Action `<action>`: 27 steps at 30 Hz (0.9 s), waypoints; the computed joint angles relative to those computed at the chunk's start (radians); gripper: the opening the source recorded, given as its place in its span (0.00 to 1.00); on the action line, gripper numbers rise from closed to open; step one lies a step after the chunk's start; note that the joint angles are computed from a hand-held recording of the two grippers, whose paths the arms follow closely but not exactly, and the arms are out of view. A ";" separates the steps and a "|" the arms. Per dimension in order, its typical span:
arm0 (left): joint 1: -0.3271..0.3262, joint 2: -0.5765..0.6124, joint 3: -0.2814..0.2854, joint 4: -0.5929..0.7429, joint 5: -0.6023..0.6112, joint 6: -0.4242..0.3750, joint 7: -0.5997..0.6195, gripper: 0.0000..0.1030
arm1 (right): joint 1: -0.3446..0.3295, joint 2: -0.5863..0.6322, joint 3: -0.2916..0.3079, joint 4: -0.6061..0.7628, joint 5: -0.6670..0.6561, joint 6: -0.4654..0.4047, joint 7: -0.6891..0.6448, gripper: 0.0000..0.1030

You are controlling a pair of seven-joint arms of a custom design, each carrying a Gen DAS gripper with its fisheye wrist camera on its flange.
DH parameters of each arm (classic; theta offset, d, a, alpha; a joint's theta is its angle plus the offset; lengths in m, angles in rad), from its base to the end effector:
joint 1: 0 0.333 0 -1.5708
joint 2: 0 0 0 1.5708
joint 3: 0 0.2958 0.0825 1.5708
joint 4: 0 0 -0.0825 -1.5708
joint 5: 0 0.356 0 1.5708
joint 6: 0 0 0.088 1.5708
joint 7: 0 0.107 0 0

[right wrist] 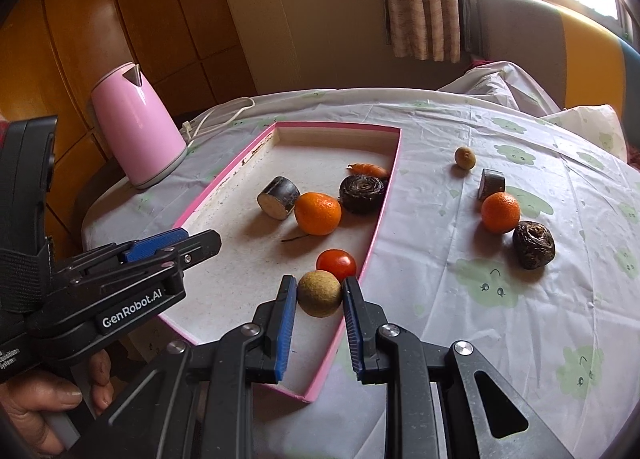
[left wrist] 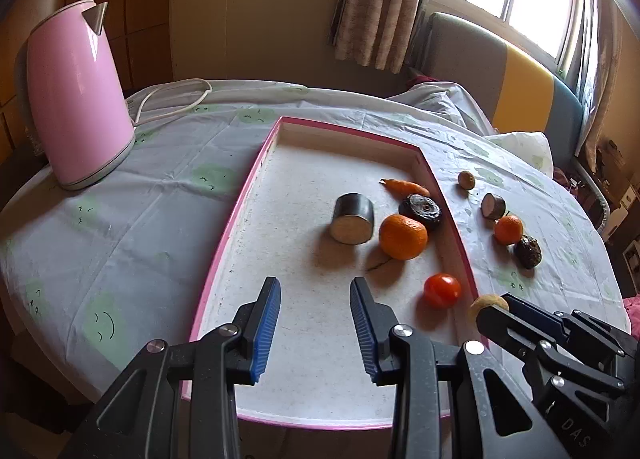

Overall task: Organize fruits
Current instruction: 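Carry the small brown round fruit into the pink tray and open the right gripper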

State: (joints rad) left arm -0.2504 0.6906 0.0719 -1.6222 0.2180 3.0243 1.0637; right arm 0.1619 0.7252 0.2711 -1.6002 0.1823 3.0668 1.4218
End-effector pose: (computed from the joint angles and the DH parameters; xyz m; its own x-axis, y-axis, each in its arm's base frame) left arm 0.6893 -0.1513 0.3040 0.0409 -0.9912 0.1256 -0.7546 -0.1131 -0.6464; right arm 0.6669 0.2458 0.3063 0.3373 -0.9178 -0.2094 -0.7313 -0.1154 -0.6722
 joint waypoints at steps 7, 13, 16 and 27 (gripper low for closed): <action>0.014 0.016 -0.010 0.012 -0.009 0.006 0.007 0.35 | 0.012 0.028 -0.012 0.048 0.007 -0.039 0.008 0.23; 0.020 0.041 -0.020 0.044 -0.019 -0.010 0.021 0.35 | 0.013 0.039 0.000 0.055 0.013 -0.052 -0.016 0.23; 0.013 0.051 -0.010 0.063 -0.017 -0.025 0.018 0.35 | 0.022 0.066 -0.003 0.110 0.008 -0.088 -0.035 0.23; 0.014 0.039 -0.005 0.052 0.002 -0.026 -0.003 0.35 | 0.074 0.126 -0.048 0.233 0.028 -0.145 -0.025 0.26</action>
